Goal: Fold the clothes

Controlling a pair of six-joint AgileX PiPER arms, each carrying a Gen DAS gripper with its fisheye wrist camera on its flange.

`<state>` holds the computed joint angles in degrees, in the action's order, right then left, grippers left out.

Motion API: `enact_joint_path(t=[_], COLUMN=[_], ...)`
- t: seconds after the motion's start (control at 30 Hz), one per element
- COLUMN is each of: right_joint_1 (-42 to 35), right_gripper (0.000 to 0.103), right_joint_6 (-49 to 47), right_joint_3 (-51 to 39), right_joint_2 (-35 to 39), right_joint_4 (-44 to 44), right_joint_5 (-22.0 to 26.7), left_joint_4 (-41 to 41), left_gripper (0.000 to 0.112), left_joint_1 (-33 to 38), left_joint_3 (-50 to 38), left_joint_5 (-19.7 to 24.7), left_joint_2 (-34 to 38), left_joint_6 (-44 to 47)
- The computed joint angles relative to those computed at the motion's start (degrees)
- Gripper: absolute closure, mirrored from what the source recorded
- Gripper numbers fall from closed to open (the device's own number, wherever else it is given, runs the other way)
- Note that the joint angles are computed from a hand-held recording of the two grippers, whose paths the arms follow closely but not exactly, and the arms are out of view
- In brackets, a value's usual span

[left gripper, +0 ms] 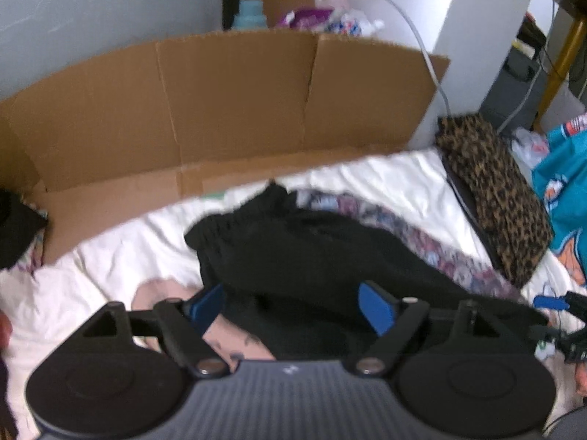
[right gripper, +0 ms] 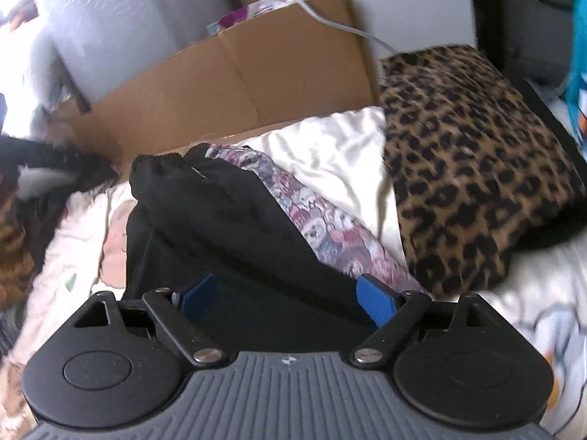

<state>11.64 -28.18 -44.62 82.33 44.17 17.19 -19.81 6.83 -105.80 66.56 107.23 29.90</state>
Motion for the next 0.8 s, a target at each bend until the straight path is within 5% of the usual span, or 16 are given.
enact_joint_path(t=[0.33, 0.5, 0.8], right_joint_1=[-1.18, -1.75, -0.45], right_gripper=[0.015, 0.025, 0.036], right_joint_6=[-22.67, -33.69, -34.06], right_joint_3=[-9.37, -15.0, -22.38], right_joint_2=[9.52, 16.12, 23.76], right_joint_4=[19.14, 30.75, 28.82], right_joint_5=[2.3, 5.87, 5.16], left_joint_4=[1.72, 2.3, 7.35], left_gripper=[0.027, 0.026, 0.026], left_joint_1=[-2.11, -5.1, -10.14], left_joint_3=[-14.21, -18.8, -31.75], left_joint_5=[0.33, -0.51, 1.38], left_joint_2=[9.86, 14.49, 27.37], left_joint_6=[-2.51, -1.82, -3.55])
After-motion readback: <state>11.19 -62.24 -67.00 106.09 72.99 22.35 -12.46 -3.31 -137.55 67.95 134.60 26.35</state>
